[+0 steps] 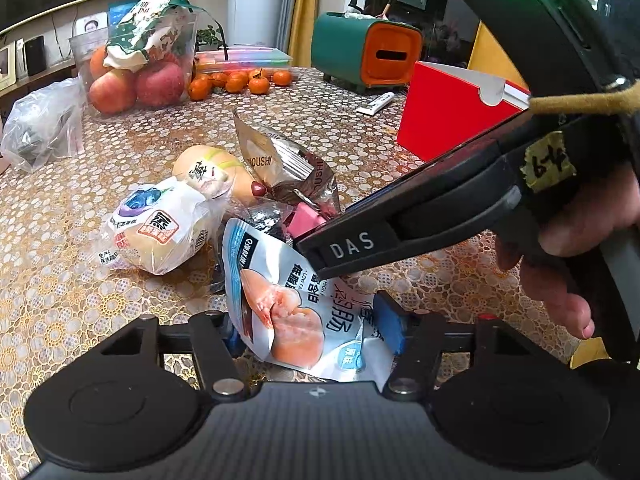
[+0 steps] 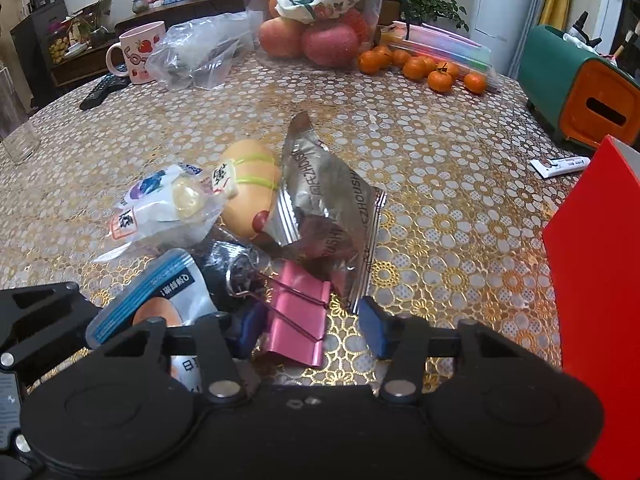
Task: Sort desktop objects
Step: 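Close the left gripper on the snack packet while the right gripper grasps the pink binder clip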
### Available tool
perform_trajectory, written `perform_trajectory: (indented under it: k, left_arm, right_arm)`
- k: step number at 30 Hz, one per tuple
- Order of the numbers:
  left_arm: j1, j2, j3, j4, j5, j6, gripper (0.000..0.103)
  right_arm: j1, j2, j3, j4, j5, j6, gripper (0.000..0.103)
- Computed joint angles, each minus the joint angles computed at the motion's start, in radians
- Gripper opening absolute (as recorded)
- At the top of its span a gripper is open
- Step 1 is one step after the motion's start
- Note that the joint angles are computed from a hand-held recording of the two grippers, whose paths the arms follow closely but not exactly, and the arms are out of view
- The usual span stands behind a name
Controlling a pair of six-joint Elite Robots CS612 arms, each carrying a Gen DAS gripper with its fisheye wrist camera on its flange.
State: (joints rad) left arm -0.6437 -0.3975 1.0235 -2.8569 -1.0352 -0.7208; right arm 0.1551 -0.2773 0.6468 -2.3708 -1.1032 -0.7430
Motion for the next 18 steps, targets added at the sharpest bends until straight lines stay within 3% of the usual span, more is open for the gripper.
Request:
perform_trajectory:
  k: [4, 14, 18]
  left_arm:
    - [-0.001, -0.002, 0.002, 0.008, -0.001, -0.015, 0.06]
    - [-0.008, -0.014, 0.016, 0.014, 0.001, -0.039, 0.059]
    - [-0.011, -0.02, 0.02, 0.008, -0.001, -0.061, 0.054]
  right_arm:
    - [-0.002, -0.01, 0.013, 0.012, 0.002, -0.015, 0.032]
    - [-0.012, -0.036, 0.052, 0.004, -0.019, -0.025, 0.031]
    - [-0.022, -0.051, 0.074, 0.002, -0.012, -0.026, 0.031]
